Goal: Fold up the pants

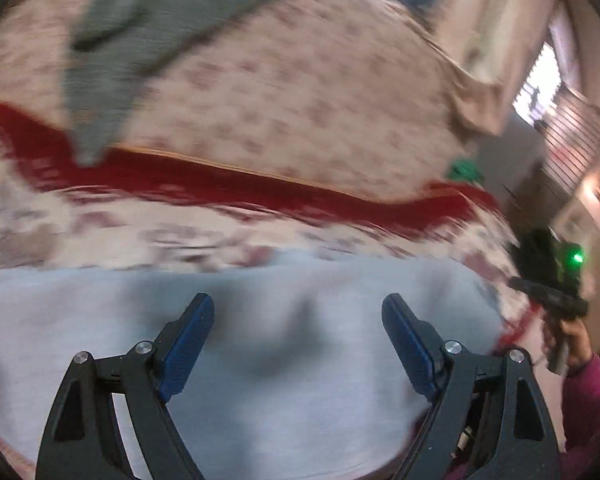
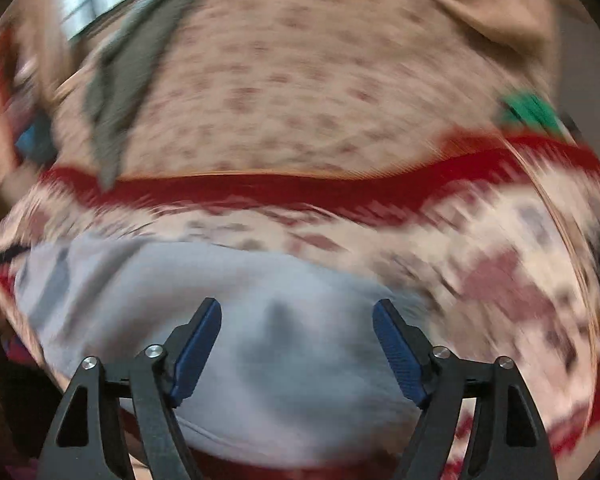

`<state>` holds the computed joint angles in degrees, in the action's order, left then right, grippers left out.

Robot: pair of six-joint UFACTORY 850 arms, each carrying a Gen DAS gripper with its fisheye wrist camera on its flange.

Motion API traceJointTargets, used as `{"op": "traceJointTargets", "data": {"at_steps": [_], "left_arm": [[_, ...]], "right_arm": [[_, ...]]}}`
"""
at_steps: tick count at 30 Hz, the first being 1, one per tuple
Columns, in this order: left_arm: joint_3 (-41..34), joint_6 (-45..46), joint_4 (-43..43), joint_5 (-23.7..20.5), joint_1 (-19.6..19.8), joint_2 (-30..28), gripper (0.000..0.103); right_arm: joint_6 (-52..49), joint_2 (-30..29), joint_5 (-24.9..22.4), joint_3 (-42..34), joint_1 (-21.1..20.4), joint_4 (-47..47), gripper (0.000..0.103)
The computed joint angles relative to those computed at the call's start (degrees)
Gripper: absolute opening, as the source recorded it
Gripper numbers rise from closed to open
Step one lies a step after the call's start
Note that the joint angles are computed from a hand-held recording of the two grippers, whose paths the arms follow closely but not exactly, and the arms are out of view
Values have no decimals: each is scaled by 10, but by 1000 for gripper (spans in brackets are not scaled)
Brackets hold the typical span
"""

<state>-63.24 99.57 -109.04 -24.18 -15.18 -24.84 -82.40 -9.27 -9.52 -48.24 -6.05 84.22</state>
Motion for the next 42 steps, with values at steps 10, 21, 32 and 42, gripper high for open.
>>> {"op": "traceJointTargets", "data": {"at_steps": [10,21,32,42], "left_arm": [[-121,-142,156,22,-97,-88,85],[-73,-110,-7,53,-49,-72,85],[-64,-142,0,101,-29,-109,85],[-63,-106,-12,91,-26,-112,85]], "right_arm": [[134,-71,-238,18,-119,-18,84],[-56,-108,-352,22,-126,186,29],[-72,-13,-212,84,-119,146,23],[66,28,-150,82,-81,-72,23]]}}
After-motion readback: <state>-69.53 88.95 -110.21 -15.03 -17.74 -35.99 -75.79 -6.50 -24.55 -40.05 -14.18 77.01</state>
